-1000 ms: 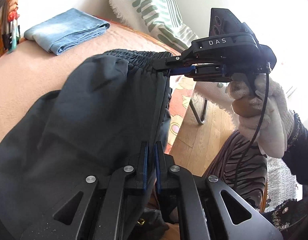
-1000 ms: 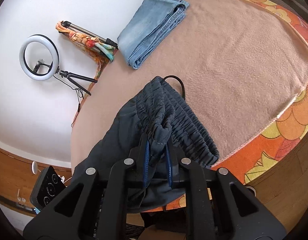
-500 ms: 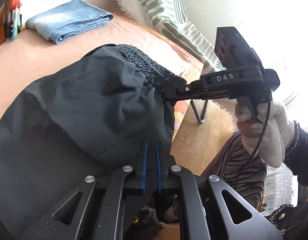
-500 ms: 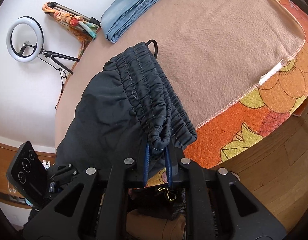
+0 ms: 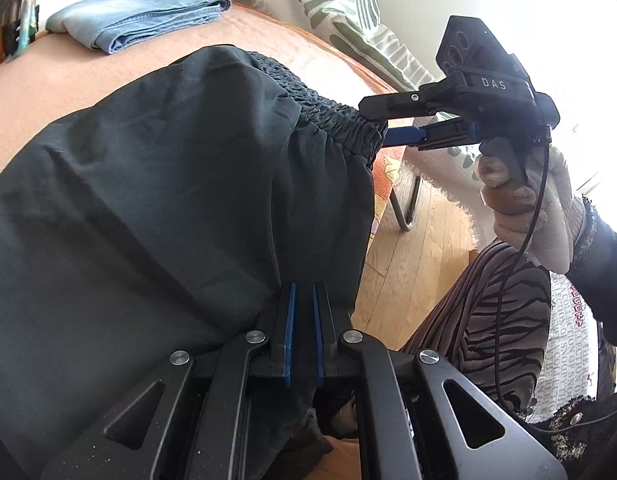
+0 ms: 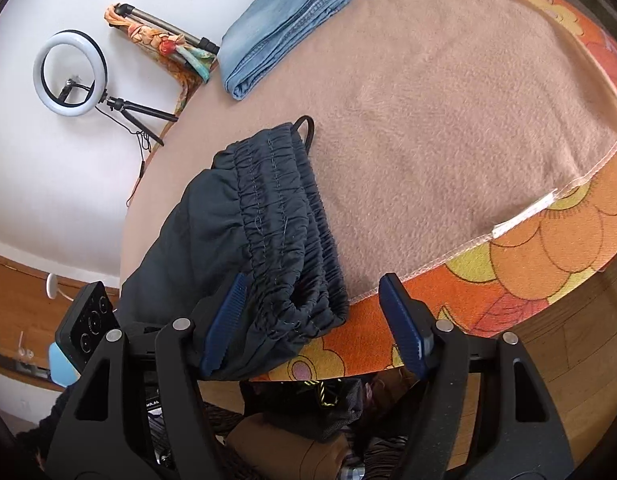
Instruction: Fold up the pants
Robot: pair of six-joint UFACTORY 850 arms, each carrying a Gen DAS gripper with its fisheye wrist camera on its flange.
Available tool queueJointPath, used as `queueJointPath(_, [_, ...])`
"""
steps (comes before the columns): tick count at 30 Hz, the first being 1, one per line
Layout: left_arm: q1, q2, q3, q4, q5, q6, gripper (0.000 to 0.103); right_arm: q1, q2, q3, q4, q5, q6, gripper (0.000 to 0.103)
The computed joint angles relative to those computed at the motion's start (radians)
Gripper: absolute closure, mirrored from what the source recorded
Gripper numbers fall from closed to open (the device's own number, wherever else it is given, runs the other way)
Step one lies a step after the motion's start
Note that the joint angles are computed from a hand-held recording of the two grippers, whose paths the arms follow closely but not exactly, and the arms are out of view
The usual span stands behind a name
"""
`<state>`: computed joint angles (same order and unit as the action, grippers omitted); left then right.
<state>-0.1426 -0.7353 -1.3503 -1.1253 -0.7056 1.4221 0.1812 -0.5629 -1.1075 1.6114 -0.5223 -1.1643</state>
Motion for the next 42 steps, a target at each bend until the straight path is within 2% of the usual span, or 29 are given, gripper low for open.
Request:
queueJointPath(2, [0.002, -0.004, -0.009, 0.006, -0.008, -0.010, 0.097, -0.003, -0.027, -0.016, -0.016, -0.045, 0.019, 0.031])
queueJointPath(8, [0.006, -0.008, -0.007, -0.006, -0.010, 0.008, 0.097, -0.020, -0.061, -0.006, 0.088, -0.186, -0.031, 0.031])
queueJointPath(12, [0.008, -0.009, -0.001, -0.027, -0.010, 0.030, 0.097, -0.021, -0.085, 0.003, 0.173, -0.266, -0.036, 0.041])
queueJointPath(13, [0.007, -0.008, 0.000, -0.030, -0.009, 0.033, 0.097, -0.012, -0.087, 0.001, 0.180, -0.254, -0.033, 0.046])
queueJointPath(14, [0.007, -0.008, 0.001, -0.033, -0.008, 0.036, 0.097, 0.001, -0.085, -0.003, 0.186, -0.223, -0.035, 0.065])
queueJointPath(15, [0.008, -0.007, 0.002, -0.034, -0.008, 0.036, 0.097, 0.015, -0.082, -0.007, 0.188, -0.190, -0.038, 0.075])
queueJointPath(19, [0.015, 0.000, -0.003, 0.006, -0.025, -0.022, 0.096, 0.066, -0.029, -0.007, 0.220, -0.028, -0.098, 0.079])
queueJointPath(22, [0.052, 0.040, 0.023, -0.045, -0.038, -0.031, 0.096, 0.083, 0.017, -0.022, 0.221, 0.036, -0.130, 0.081])
queueJointPath(24, [0.094, 0.086, 0.059, -0.140, -0.049, 0.029, 0.096, 0.093, 0.043, -0.047, 0.220, 0.046, -0.146, 0.081])
queueJointPath(26, [0.141, 0.137, 0.100, -0.234, -0.039, 0.100, 0.087, 0.109, 0.064, -0.082, 0.211, 0.051, -0.164, 0.081])
queueJointPath(28, [0.189, 0.179, 0.134, -0.307, -0.028, 0.158, 0.086, 0.129, 0.085, -0.118, 0.199, 0.055, -0.185, 0.081])
queueJointPath(30, [0.225, 0.208, 0.160, -0.358, 0.015, 0.208, 0.086, 0.145, 0.112, -0.139, 0.219, 0.056, -0.253, 0.081])
queueJointPath(33, [0.258, 0.200, 0.163, -0.336, 0.040, 0.184, 0.086, 0.159, 0.176, -0.086, 0.346, 0.086, -0.480, 0.081])
queueJointPath(34, [0.261, 0.189, 0.160, -0.309, 0.044, 0.164, 0.086, 0.153, 0.181, -0.062, 0.377, 0.094, -0.503, 0.081])
queueJointPath(37, [0.248, 0.152, 0.153, -0.212, 0.065, 0.112, 0.086, 0.133, 0.147, -0.017, 0.290, 0.174, -0.382, 0.082])
queueJointPath(38, [0.242, 0.140, 0.152, -0.188, 0.068, 0.096, 0.086, 0.128, 0.127, -0.011, 0.217, 0.209, -0.310, 0.082])
queueJointPath(42, [0.228, 0.096, 0.138, -0.107, 0.077, 0.027, 0.086, 0.115, 0.044, -0.015, -0.094, 0.247, 0.041, 0.081])
